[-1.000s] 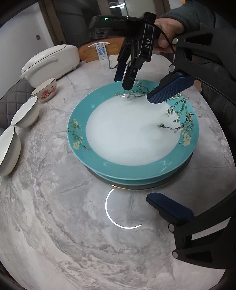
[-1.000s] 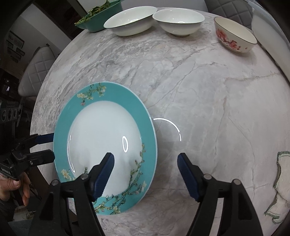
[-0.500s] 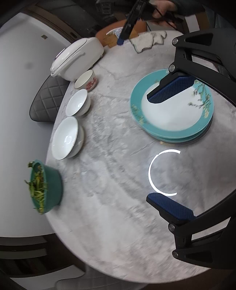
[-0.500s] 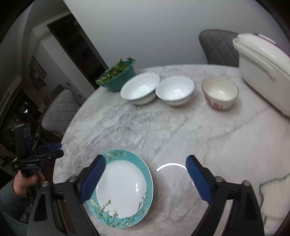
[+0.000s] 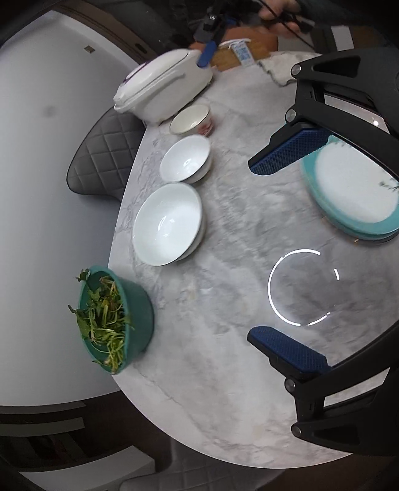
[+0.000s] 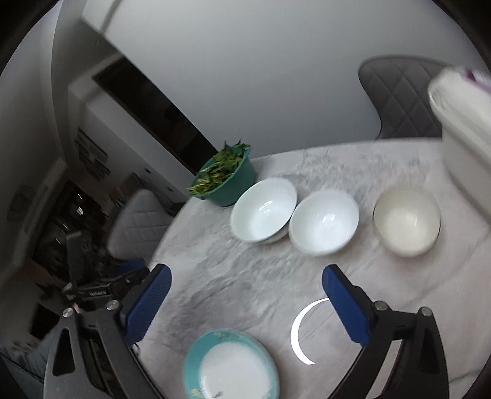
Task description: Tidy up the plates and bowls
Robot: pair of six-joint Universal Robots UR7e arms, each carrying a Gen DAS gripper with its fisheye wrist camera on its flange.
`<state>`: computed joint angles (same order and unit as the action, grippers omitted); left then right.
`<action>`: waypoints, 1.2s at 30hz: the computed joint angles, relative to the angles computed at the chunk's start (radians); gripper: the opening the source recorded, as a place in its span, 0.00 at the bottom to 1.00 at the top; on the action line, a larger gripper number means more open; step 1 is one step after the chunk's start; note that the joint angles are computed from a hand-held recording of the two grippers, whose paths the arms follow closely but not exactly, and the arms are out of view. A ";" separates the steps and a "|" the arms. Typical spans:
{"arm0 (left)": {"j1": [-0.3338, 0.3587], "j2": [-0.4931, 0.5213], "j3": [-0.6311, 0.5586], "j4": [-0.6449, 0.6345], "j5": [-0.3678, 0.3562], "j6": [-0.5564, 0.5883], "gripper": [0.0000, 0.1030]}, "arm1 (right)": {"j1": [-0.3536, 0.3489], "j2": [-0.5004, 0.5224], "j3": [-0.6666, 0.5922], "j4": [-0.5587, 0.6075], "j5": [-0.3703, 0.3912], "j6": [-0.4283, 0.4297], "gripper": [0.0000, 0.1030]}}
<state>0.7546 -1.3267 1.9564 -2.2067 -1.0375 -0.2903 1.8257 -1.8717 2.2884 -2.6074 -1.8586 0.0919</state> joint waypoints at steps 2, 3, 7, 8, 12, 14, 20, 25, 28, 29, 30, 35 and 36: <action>0.040 0.076 -0.066 -0.005 0.006 0.032 0.97 | -0.004 0.083 -0.075 0.003 -0.030 -0.036 0.98; 0.067 0.126 -0.112 -0.011 0.000 0.061 0.97 | -0.009 0.123 -0.109 0.003 -0.042 -0.044 0.98; 0.142 0.279 -0.251 -0.028 -0.034 0.183 0.97 | -0.074 0.289 -0.234 0.014 -0.006 -0.048 0.88; 0.153 0.301 -0.268 -0.029 -0.043 0.206 0.97 | -0.085 0.331 -0.263 0.028 0.001 -0.057 0.82; 0.201 0.410 -0.369 -0.012 -0.065 0.271 0.96 | -0.101 0.490 -0.368 0.105 -0.062 -0.091 0.76; 0.220 0.441 -0.397 -0.012 -0.082 0.280 0.96 | -0.113 0.552 -0.407 0.140 -0.098 -0.086 0.76; 0.263 0.523 -0.475 0.009 -0.115 0.271 0.96 | -0.146 0.638 -0.475 0.221 -0.120 -0.081 0.73; 0.280 0.580 -0.514 0.010 -0.108 0.270 0.82 | -0.157 0.685 -0.528 0.299 -0.149 -0.064 0.66; 0.293 0.618 -0.555 0.028 -0.115 0.265 0.68 | -0.159 0.711 -0.554 0.337 -0.170 -0.064 0.64; 0.297 0.626 -0.560 0.030 -0.117 0.265 0.66 | -0.158 0.718 -0.561 0.346 -0.177 -0.064 0.64; 0.300 0.632 -0.565 0.028 -0.121 0.265 0.65 | -0.159 0.726 -0.567 0.354 -0.184 -0.067 0.64; 0.317 0.647 -0.571 0.017 -0.167 0.260 0.47 | -0.168 0.747 -0.593 0.394 -0.178 -0.066 0.47; 0.319 0.650 -0.574 0.023 -0.171 0.261 0.39 | -0.172 0.747 -0.596 0.407 -0.171 -0.059 0.40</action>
<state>1.0732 -0.6767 1.3819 -2.1834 -1.2087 -0.0296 1.6535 -1.1250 1.6924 -2.2008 -2.0298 0.0325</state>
